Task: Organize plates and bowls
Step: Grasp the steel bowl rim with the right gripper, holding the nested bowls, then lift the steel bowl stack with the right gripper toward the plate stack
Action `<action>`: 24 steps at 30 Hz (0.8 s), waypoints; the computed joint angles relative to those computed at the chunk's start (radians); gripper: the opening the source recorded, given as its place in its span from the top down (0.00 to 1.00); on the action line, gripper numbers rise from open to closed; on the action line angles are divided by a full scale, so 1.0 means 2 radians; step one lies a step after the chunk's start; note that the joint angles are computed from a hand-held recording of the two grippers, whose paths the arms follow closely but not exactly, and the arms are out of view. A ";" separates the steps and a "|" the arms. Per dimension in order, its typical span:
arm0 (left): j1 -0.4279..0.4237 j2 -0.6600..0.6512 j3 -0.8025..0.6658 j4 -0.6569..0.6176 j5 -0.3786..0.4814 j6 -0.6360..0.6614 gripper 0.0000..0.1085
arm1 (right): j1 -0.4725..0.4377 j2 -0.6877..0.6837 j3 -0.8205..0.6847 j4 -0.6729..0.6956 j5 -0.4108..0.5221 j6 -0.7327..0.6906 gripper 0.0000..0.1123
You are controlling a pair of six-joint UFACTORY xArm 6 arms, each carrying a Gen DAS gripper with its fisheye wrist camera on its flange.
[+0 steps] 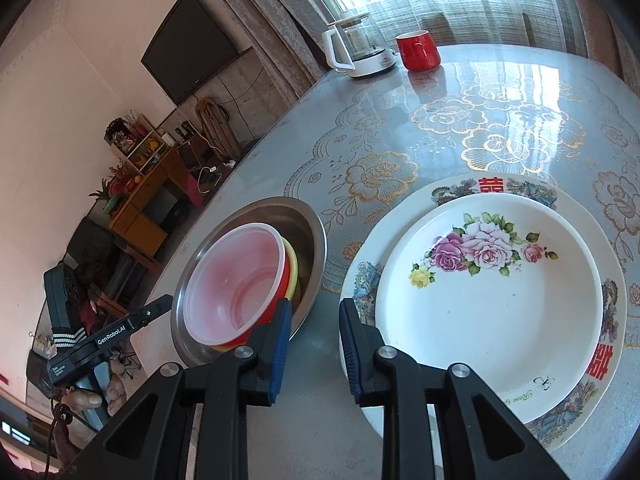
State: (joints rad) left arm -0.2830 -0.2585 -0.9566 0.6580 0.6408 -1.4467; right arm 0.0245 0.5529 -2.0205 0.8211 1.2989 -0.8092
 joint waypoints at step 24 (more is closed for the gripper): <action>0.052 0.007 0.023 -0.085 -0.123 0.075 0.64 | 0.036 0.035 -0.049 -0.050 -0.017 -0.042 0.81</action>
State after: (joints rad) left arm -0.1794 -0.2441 -0.9100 0.4886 0.3956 -1.2961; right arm 0.0966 0.6237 -2.1176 0.7217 1.2650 -0.8932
